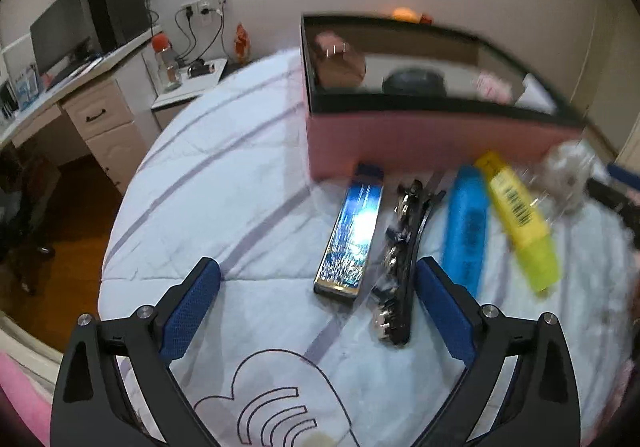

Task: Organize rigid objects
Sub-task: 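Move the left tool down over the blue-and-gold lighter box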

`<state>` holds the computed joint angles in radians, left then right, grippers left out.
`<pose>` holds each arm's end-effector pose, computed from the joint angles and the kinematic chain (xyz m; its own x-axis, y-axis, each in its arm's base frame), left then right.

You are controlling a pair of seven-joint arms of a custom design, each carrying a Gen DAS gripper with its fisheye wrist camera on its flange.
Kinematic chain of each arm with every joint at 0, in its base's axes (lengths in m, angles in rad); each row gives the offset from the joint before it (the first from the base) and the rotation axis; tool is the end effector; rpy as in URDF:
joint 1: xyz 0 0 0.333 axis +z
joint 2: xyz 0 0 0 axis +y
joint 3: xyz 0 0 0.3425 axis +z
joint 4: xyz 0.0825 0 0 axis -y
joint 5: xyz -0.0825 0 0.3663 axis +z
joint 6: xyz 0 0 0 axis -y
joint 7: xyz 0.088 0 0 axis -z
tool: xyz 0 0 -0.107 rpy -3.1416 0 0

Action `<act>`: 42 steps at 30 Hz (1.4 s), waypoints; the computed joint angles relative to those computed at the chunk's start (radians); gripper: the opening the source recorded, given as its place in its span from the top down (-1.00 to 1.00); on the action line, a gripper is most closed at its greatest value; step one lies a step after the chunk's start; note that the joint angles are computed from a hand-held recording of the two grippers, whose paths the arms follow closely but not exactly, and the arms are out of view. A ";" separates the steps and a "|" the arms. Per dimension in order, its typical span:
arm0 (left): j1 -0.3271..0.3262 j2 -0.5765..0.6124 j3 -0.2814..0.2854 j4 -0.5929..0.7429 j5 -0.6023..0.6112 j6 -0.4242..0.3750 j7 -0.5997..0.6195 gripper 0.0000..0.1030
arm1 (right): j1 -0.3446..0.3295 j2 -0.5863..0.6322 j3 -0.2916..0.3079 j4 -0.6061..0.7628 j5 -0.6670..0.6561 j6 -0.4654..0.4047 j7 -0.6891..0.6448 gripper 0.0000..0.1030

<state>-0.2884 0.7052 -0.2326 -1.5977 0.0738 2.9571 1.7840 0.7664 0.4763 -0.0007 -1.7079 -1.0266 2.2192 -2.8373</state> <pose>0.6653 -0.3404 0.3361 -0.6298 -0.7758 -0.0394 -0.5890 0.5100 -0.6269 0.5078 0.4501 0.3650 -0.4442 -0.8958 -0.0157 -0.6086 0.3145 -0.7285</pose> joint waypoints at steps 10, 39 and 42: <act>0.220 -0.003 -0.279 -0.041 -0.161 -0.001 0.226 -0.62 | -0.007 -0.005 0.000 -0.012 0.001 0.025 0.000 -1.00; -0.001 -0.003 0.028 0.040 0.004 -0.076 0.004 -0.70 | -0.018 -0.007 -0.002 -0.023 0.009 0.056 -0.002 -1.00; 0.021 0.016 -0.013 0.054 -0.006 -0.063 0.032 -0.64 | -0.017 -0.007 -0.005 -0.023 0.008 0.059 -0.004 -1.00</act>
